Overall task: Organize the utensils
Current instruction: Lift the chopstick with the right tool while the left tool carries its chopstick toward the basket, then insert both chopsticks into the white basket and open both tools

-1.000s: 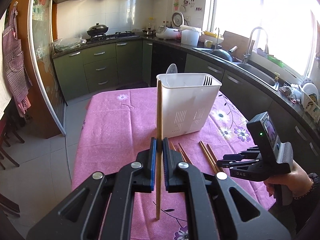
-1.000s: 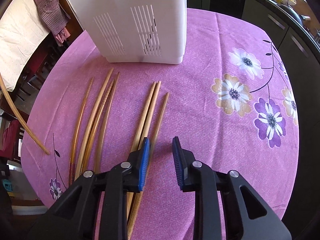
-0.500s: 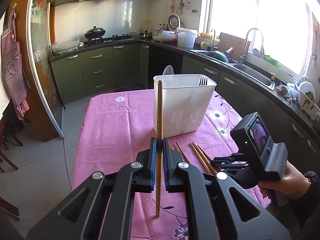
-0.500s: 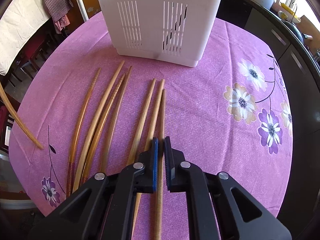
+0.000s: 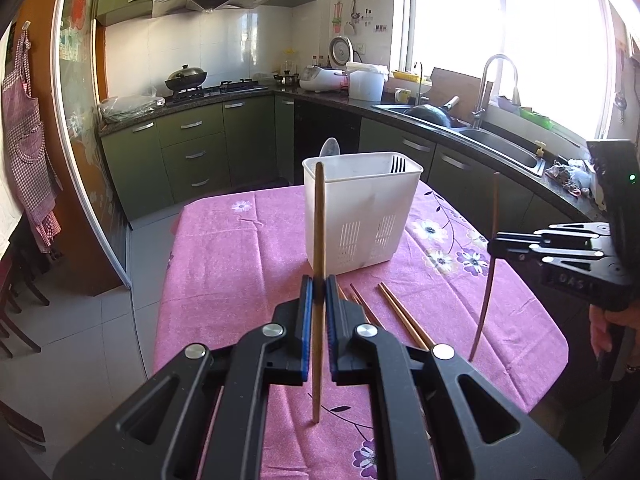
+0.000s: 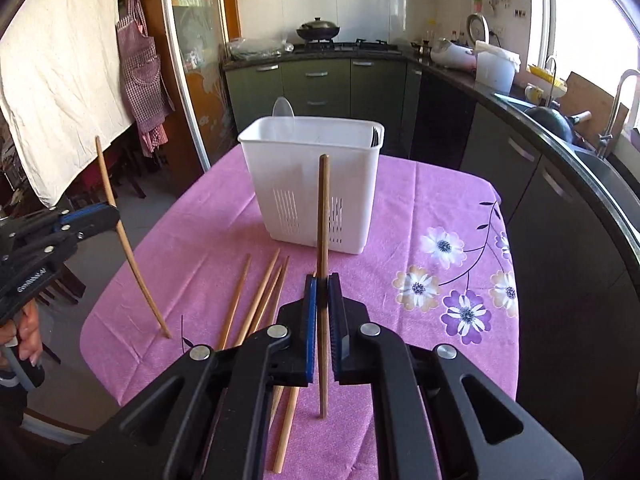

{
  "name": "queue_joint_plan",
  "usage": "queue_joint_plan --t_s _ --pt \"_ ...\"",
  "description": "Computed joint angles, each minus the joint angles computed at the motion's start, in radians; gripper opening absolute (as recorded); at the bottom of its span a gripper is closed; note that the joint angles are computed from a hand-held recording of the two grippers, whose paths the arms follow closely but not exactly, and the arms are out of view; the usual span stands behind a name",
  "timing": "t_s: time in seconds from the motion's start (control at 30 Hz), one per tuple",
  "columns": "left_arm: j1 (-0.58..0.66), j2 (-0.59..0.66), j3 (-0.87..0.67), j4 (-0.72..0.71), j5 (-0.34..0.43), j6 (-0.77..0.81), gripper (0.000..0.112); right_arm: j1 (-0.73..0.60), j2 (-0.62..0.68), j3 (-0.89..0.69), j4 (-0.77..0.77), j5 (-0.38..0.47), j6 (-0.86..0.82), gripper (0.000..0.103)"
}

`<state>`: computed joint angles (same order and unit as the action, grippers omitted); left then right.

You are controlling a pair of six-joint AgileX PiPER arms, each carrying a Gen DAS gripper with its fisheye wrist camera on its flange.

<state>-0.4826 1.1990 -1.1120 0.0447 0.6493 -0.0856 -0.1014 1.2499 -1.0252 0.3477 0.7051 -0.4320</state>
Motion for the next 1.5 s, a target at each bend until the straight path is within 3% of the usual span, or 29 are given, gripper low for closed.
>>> queue_joint_plan --t_s 0.2,0.63,0.93,1.17,1.5 --pt "-0.005 -0.013 0.010 0.006 -0.002 -0.001 0.006 -0.006 -0.092 0.050 0.011 0.022 -0.017 0.007" --pt "0.002 -0.029 -0.016 -0.013 0.021 0.029 0.006 -0.021 -0.096 0.056 0.055 0.029 -0.057 0.007" --pt "0.032 0.045 -0.152 -0.113 0.097 0.123 0.006 -0.047 -0.099 0.061 0.091 0.038 -0.096 0.007" --pt "-0.001 0.181 -0.460 -0.091 0.226 0.116 0.006 -0.092 -0.089 0.053 0.145 0.063 -0.161 0.007" --pt "-0.105 0.510 -1.163 0.060 0.475 0.054 0.006 -0.139 -0.078 0.055 0.224 0.084 -0.252 0.007"
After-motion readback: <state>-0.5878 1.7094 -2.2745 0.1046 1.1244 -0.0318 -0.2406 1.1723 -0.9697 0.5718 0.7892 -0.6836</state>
